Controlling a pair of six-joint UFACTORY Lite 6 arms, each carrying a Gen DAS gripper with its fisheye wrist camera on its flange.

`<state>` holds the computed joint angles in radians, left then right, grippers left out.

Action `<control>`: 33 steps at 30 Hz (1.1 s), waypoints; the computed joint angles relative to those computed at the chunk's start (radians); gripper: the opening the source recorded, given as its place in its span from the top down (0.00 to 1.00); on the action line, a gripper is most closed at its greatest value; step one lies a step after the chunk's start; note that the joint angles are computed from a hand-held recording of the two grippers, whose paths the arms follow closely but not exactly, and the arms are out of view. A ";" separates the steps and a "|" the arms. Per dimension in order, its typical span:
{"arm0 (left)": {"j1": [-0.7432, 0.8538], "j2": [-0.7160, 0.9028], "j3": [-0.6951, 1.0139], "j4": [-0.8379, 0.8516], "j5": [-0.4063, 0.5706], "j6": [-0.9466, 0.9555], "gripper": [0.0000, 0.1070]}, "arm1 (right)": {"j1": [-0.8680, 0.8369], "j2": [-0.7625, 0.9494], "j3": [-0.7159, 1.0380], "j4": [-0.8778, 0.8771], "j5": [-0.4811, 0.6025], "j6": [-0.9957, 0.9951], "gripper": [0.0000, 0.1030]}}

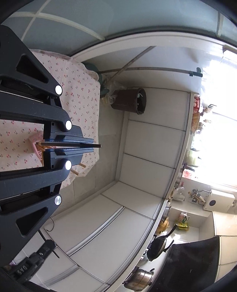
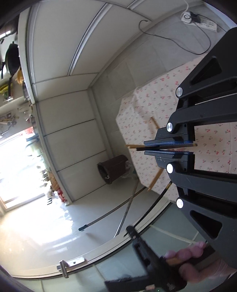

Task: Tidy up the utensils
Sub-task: 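Open both tools to drop the black chopsticks into the pink holder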

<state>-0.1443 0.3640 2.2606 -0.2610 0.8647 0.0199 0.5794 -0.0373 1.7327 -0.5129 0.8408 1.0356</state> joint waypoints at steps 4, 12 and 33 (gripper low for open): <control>-0.041 0.122 0.139 0.045 0.016 -0.055 0.97 | -0.049 0.113 0.169 0.035 0.015 -0.084 0.95; -0.091 0.217 0.088 0.080 -0.096 -0.073 0.89 | -0.097 0.246 0.307 0.069 -0.003 -0.127 0.95; 0.069 -0.097 -0.443 -0.172 -0.279 0.080 0.73 | -0.047 0.588 0.514 -0.013 -0.059 -0.082 0.92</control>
<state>-0.0750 0.2670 1.8172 -0.4331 0.5854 0.1000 0.5327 0.5507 2.2464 -0.5258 0.7815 0.9538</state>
